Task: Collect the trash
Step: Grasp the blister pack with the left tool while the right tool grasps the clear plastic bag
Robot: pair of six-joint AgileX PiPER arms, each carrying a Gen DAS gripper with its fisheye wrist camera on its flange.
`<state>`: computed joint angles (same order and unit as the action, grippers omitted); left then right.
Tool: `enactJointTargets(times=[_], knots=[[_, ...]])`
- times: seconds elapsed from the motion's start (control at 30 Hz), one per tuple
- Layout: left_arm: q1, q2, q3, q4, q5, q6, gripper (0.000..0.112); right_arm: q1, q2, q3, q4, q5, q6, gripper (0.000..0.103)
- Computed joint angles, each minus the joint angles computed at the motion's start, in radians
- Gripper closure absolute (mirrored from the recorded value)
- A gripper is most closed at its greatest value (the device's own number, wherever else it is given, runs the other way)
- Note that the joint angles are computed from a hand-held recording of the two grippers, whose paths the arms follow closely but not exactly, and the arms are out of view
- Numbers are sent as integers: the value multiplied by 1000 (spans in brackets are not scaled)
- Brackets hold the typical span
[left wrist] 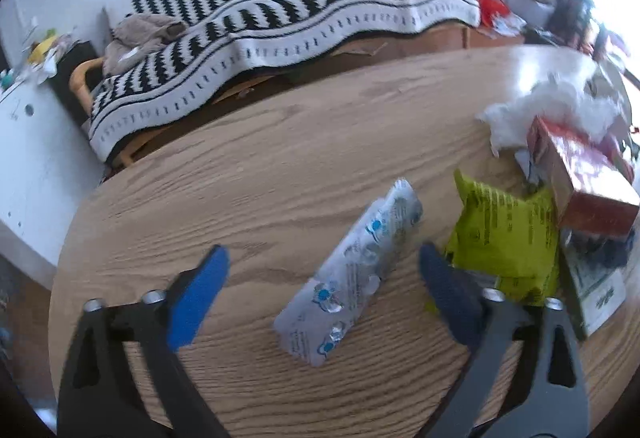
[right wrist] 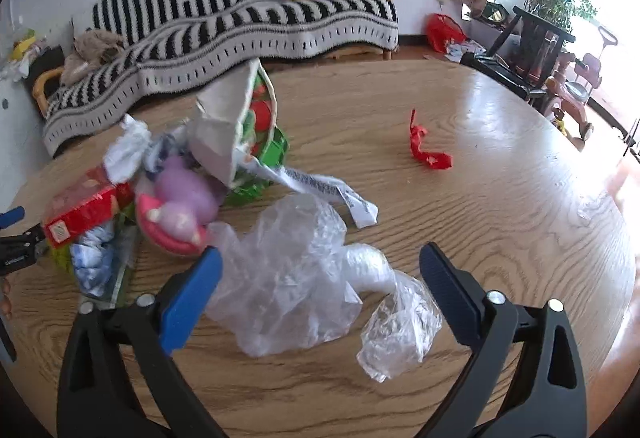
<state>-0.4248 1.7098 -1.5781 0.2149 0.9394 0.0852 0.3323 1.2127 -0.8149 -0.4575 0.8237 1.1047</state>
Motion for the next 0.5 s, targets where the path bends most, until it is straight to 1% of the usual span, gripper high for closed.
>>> enactJointTargets(times=[0.03,0.07,0.1,0.13,0.17,0.2,0.23,0.37,0.5], knots=[[19,15,-17,-47,30,41,56,-33,4,-3,60,-10,-59,42],[42,27,-29,-116,62,86,64,-54,-5,5,96,-18,-78,46],[62,21,-24,-171,54,116,78,-65,-22,11,105,-26,-85,55],[75,16,-19,-193,59,118,84,-67,-32,16,108,-31,-85,71],[72,10,-18,-176,67,101,88,-78,-49,25,124,-43,-92,71],[69,2,-13,-158,66,83,90,-89,-67,35,139,-57,-101,73],[71,-10,-7,-159,64,73,109,-83,-74,32,125,-47,-90,75],[118,-59,-14,-227,93,24,110,-38,-117,42,38,-44,4,79],[131,-128,-1,-209,88,-36,110,17,-167,46,-7,-11,62,82]])
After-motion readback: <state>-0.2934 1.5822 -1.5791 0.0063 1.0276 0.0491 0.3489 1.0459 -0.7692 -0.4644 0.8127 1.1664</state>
